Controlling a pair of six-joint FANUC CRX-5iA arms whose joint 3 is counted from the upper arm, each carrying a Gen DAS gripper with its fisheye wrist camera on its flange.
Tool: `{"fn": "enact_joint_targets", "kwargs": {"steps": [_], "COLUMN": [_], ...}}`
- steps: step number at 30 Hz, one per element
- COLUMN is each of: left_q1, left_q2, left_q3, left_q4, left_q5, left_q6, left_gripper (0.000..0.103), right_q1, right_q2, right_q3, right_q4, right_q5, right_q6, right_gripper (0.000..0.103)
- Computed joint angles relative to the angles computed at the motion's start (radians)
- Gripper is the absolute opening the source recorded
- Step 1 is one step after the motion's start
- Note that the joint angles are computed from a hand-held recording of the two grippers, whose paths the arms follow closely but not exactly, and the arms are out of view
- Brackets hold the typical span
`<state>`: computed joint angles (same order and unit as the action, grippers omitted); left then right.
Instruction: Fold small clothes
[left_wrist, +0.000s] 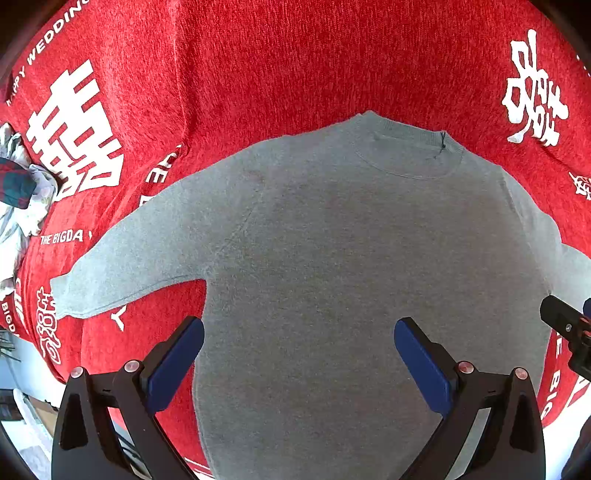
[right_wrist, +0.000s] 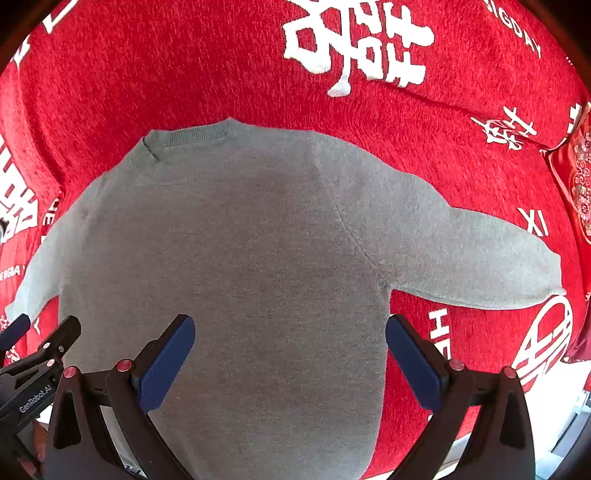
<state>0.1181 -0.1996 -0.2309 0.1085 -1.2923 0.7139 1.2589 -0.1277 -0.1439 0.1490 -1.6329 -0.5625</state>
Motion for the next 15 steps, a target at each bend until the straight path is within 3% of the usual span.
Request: {"fn": "enact_joint_targets", "kwargs": {"steps": [15], "left_q1": [0.001], "left_q2": [0.001], "left_q3": [0.000], "left_q4": [-0.001], "left_q5": [0.002], "left_q6": [-0.004], "left_gripper": [0.103], "right_q1": [0.005], "right_q2": [-0.002], "right_q3": [-0.003], "right_q4": [-0.005], "right_q5": [-0.001], "right_q6": [0.000], "right_gripper": [0.103]}}
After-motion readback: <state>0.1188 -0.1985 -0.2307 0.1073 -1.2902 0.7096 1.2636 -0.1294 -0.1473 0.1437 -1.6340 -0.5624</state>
